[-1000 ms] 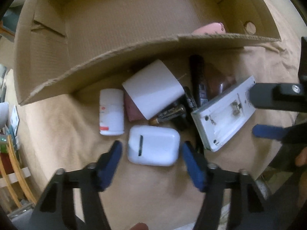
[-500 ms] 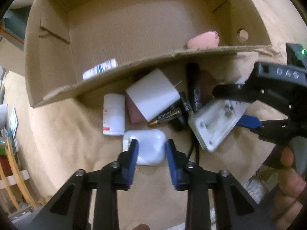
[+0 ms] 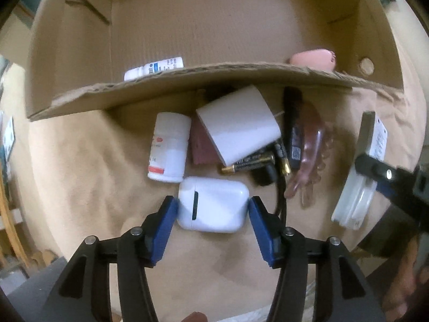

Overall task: Organize rigid objects
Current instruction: 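Grasp the white earbud case with the left tool while the right tool grasps the white charger, then carry the earbud case and charger into the box and release both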

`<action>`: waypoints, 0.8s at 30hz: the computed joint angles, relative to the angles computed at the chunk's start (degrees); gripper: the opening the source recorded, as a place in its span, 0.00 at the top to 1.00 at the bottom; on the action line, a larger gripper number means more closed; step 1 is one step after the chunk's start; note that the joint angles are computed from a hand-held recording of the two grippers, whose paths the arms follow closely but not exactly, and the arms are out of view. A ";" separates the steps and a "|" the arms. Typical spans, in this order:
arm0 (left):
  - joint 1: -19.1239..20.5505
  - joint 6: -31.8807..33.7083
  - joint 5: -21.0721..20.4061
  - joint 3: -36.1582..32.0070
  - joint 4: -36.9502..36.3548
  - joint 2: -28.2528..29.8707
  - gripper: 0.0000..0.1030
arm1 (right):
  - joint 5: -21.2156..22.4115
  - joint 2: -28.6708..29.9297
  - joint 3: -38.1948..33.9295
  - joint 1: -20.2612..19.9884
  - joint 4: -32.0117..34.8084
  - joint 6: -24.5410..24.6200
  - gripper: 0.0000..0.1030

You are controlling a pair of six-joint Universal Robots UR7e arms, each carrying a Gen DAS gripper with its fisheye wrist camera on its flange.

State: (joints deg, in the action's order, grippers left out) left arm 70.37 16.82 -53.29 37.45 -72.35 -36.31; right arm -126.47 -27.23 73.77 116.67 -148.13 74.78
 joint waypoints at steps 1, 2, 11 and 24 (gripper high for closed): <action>0.17 -0.88 -0.28 -1.59 1.11 0.96 0.49 | 0.00 0.32 -0.54 -0.19 -0.31 -1.31 0.52; 0.28 -1.38 -0.32 -2.64 1.62 1.70 0.48 | -0.07 0.53 -0.96 -0.07 -0.20 -2.05 0.52; -0.54 -0.52 -0.06 5.52 -2.65 -3.32 0.49 | -1.32 2.00 -3.52 0.90 0.82 -6.69 0.52; -0.42 0.39 -0.55 8.49 -8.89 -8.28 0.49 | -5.41 1.40 -3.21 3.44 0.65 -8.25 0.52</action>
State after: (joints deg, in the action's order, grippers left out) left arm 69.95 17.21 -53.85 45.94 -81.24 -44.59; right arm -131.89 -25.83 70.57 120.11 -147.48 66.53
